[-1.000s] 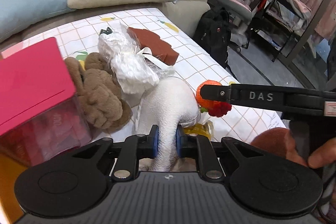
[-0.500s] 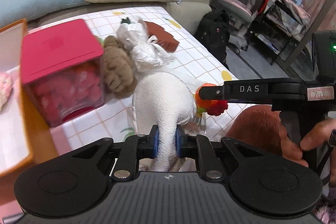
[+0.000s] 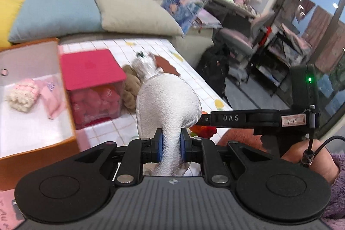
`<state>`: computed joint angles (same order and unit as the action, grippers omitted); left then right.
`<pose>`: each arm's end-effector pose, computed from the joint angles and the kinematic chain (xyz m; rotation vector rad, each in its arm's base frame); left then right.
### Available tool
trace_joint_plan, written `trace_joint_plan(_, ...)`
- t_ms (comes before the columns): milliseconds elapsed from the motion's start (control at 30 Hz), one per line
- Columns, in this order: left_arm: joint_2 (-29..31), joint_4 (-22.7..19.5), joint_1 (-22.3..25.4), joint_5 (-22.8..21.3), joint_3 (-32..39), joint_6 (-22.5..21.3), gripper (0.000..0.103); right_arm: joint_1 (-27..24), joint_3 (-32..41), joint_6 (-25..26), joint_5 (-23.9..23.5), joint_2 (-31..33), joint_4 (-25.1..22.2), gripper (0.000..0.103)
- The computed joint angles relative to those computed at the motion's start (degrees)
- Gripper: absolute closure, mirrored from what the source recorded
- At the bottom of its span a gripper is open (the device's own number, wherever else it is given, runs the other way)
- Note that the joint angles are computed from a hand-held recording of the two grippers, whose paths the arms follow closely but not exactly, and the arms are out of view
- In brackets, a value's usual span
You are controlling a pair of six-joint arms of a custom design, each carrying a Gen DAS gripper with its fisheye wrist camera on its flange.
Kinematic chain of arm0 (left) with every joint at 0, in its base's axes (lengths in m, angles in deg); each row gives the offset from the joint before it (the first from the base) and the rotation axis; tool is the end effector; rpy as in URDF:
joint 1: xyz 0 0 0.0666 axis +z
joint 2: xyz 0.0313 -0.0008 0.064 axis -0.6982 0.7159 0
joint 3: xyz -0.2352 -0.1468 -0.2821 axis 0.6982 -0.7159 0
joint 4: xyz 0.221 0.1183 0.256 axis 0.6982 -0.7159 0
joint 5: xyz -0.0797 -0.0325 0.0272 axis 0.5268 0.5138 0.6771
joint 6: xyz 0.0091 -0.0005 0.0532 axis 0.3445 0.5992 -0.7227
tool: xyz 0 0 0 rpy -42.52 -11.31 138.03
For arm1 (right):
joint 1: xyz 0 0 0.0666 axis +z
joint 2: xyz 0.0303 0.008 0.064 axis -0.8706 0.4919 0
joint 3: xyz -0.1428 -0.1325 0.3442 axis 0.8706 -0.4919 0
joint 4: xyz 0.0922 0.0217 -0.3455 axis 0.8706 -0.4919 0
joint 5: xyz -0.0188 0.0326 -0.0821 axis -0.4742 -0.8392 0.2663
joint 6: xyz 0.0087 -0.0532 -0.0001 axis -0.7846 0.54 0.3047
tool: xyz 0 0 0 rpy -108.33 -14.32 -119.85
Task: Organize soft objects
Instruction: 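Carry the towel with the left gripper while the right gripper carries the ball into the orange box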
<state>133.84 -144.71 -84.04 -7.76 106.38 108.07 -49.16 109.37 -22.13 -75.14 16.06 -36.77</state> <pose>0.3229 -0.2718 0.5675 0.3711 2.3119 -0.6283 0.3446 0.0711 0.5141 0.2266 2.4421 0.3470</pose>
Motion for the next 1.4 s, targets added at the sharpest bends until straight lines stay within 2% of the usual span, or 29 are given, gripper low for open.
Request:
trace_joint_plan(133,-3.0,0.9,0.6,-2.2,-1.3,1.9,0.086,2.9,2.4,1.4,0.9,-0.2,0.4,0.064)
trace_joint_plan(300,-5.3,0.9,2.0,-5.0,-1.6,2.7,0.086,6.8,5.6,1.8,-0.5,0.7,0.9,0.064)
trace_joint_plan(533,-7.5,0.1,6.8,-9.1,-1.8,2.0,0.086,13.3,10.9,6.0,-0.9,4.7,2.7,0.064)
trace_joint_plan(633,-6.6,-2.9,9.8,-8.8,0.0,0.6,0.086,15.1,14.4,8.1,-2.7,7.7,3.4,0.064)
trace_joint_plan(800,-5.2,-5.8,15.3,-6.2,2.4,-2.4,0.086,18.1,20.1,15.3,-4.5,13.5,5.0,0.064)
trace_joint_plan(967,-1.2,-8.7,21.5,-0.9,4.4,-4.2,0.086,19.5,27.6,21.8,-6.0,21.0,1.2,0.064)
trace_joint_plan(1133,3.6,-11.3,24.5,-0.5,5.6,-8.1,0.086,19.9,37.3,28.4,-7.1,30.1,-6.2,0.064)
trace_joint_plan(1300,8.1,-15.2,24.3,-5.4,7.2,-12.5,0.086,20.7,46.7,35.9,-5.7,38.6,-14.3,0.064)
trace_joint_plan(1400,10.3,-17.2,23.4,-9.9,8.3,-14.6,0.086,21.3,49.8,38.0,-3.9,42.2,-16.8,0.064)
